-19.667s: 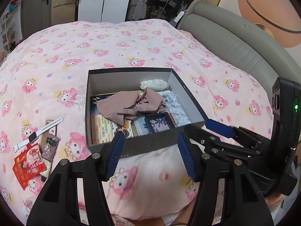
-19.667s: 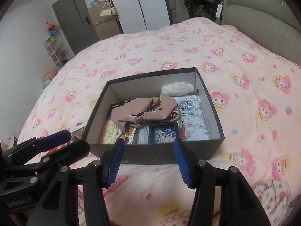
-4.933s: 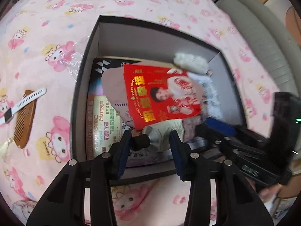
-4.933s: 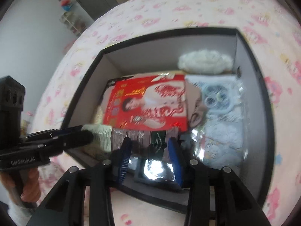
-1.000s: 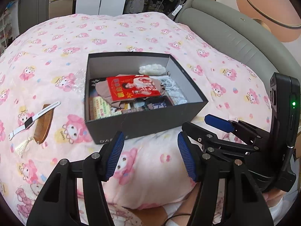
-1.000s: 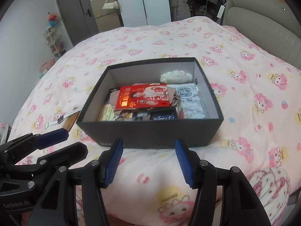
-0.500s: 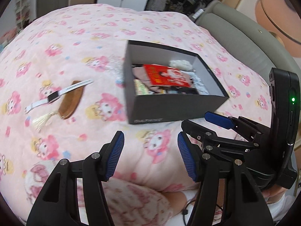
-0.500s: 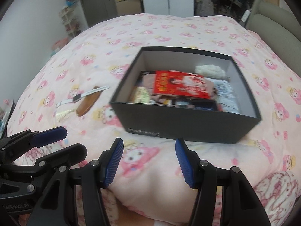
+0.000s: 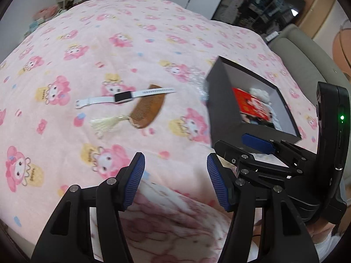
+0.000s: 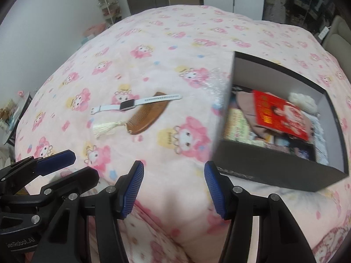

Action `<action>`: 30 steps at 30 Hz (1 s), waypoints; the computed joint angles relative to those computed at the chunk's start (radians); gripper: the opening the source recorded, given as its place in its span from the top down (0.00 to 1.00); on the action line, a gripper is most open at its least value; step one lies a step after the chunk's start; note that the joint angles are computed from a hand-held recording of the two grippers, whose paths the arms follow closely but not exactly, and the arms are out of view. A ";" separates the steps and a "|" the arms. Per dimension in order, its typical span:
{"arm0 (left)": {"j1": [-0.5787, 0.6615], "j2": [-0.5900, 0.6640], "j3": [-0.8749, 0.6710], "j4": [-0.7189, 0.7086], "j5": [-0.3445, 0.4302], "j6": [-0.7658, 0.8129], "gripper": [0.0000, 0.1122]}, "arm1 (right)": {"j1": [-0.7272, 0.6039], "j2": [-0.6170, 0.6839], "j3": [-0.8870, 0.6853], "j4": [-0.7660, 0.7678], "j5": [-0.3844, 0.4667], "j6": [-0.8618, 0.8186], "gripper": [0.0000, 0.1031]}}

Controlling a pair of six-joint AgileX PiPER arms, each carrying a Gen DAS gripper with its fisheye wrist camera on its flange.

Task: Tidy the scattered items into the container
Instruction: 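Move both tools toward the wooden comb beside the watch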

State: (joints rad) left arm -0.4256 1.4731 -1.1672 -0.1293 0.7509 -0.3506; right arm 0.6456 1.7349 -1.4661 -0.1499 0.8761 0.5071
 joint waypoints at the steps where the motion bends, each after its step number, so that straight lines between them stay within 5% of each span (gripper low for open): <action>1: 0.018 0.006 0.000 -0.015 0.000 0.015 0.47 | 0.001 0.025 -0.027 0.007 0.006 -0.007 0.48; 7: 0.155 0.086 -0.025 -0.190 0.009 0.193 0.46 | -0.012 0.149 -0.163 0.057 0.031 -0.055 0.48; 11: 0.231 0.187 -0.114 -0.165 0.066 0.169 0.46 | -0.062 0.243 -0.251 0.220 0.039 -0.180 0.48; 19: 0.392 0.410 -0.244 -0.373 0.155 0.375 0.49 | -0.078 0.471 -0.501 0.273 0.130 -0.242 0.48; 24: 0.471 0.588 -0.362 -0.622 0.334 0.601 0.52 | -0.097 0.616 -0.692 0.269 0.202 -0.209 0.48; 30: 0.466 0.709 -0.505 -0.635 0.412 0.582 0.54 | -0.115 0.697 -0.821 0.213 0.235 -0.159 0.48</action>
